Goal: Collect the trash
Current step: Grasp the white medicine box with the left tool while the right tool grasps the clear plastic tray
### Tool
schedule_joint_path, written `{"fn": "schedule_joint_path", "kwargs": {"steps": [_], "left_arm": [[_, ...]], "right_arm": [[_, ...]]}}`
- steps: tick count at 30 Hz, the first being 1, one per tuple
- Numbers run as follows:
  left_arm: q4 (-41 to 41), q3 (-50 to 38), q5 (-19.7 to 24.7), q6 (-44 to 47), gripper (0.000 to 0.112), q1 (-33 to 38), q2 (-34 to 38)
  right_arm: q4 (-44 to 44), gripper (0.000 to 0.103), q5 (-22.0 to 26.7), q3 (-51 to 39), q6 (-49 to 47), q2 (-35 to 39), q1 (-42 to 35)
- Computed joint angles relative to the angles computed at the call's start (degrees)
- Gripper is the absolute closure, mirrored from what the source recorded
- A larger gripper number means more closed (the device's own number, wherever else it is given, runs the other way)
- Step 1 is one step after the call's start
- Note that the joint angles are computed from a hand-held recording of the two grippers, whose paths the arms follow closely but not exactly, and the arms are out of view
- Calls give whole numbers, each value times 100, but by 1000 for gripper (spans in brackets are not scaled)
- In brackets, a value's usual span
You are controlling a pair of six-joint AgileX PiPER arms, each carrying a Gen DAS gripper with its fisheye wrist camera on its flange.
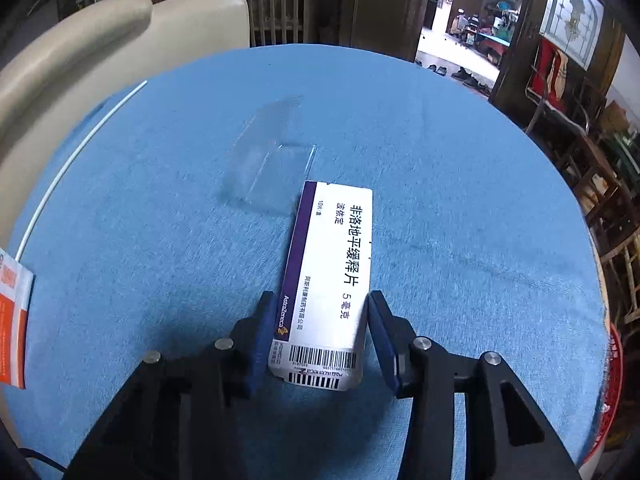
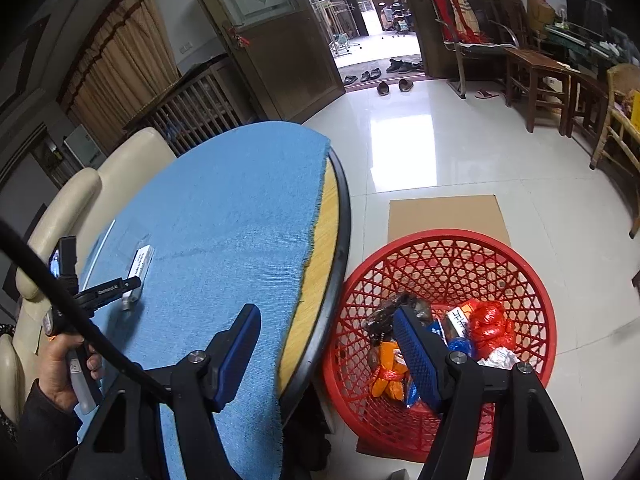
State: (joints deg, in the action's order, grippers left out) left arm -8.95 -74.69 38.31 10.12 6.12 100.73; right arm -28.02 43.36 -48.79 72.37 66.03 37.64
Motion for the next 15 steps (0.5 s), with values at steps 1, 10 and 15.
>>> {"fn": "schedule_joint_path", "kwargs": {"steps": [1,10,15], "left_arm": [[-45,91,-33,76,65,44,-81],[-874,1492,-481,1391,65,1308,-1230],[-612,1820,-1162,948,65,1732,-1076]], "right_arm": [[3,30,-8,-50,-6,78,14],[750,30,-727,-989,-1019,1633,-183],[1317,30,-854,-2449,-1908,3034,80]]}}
